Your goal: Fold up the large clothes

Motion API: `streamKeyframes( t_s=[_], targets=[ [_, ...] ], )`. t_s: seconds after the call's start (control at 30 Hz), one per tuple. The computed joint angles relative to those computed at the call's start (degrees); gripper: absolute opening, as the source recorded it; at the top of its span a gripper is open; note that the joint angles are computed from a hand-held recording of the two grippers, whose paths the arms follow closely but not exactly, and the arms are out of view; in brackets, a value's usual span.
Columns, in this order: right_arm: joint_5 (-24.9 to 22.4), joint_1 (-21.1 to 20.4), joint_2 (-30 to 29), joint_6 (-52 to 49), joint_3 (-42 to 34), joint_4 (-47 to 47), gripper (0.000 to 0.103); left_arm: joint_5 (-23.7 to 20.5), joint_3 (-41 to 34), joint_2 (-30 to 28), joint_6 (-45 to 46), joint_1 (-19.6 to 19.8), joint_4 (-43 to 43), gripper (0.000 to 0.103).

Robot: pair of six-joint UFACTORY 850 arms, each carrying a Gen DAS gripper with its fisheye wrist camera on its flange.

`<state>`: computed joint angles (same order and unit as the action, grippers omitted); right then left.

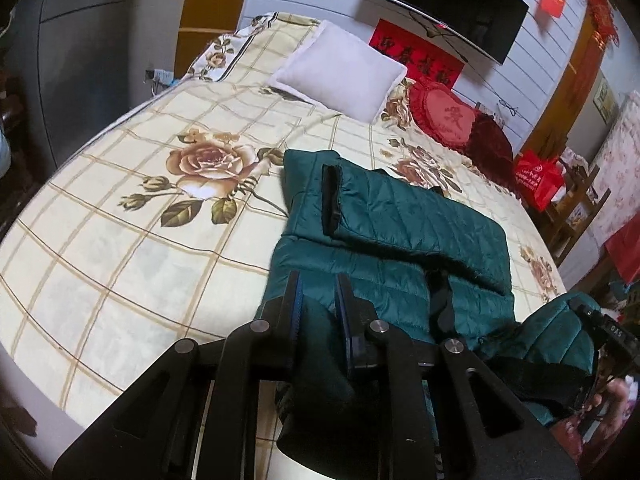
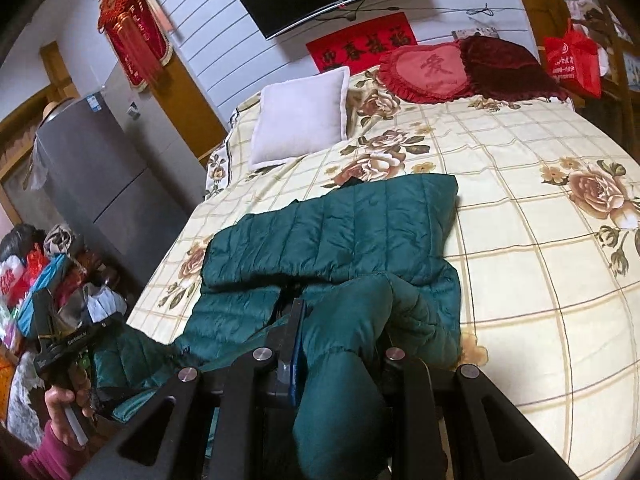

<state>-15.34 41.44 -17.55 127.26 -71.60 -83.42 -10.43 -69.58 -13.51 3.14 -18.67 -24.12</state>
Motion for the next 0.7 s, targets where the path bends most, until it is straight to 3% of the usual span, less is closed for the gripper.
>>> streamKeyframes(
  t_s=[0.1, 0.27, 0.5, 0.57, 0.63, 0.7],
  targets=[
    [0.01, -0.4, -0.74, -2.32, -1.0, 1.9, 0.019, -0.43, -0.34, -0.39, -0.14, 0.27, -0.34, 0.015],
    [0.19, -1.07, -2.0, -5.4, -2.57, 5.36, 0.019, -4.96, -1.6, -1.5, 5.29, 1.67, -7.76, 0.015],
    [0.67, -1.54, -2.93, -8.42, -3.8, 8.15, 0.019, -15.6, -1.01, -1.9, 19.85, 6.24, -30.04, 0.016],
    [0.92, -1.6, -2.99, -8.77, -3.88, 8.41, 0.019, -18.26, -0.03, -1.48, 20.34, 7.34, -31.75, 0.027],
    [0.99, -1.61, -2.96, -8.3, -3.76, 7.88, 0.019, -20.54, 1.6, -0.95, 19.79, 8.16, -32.5, 0.062],
    [1.18, -1.63, -2.96, -7.93, -3.73, 7.68, 0.019, -22.32, 3.75, -0.38, 20.1, 9.14, -34.65, 0.064]
  ],
)
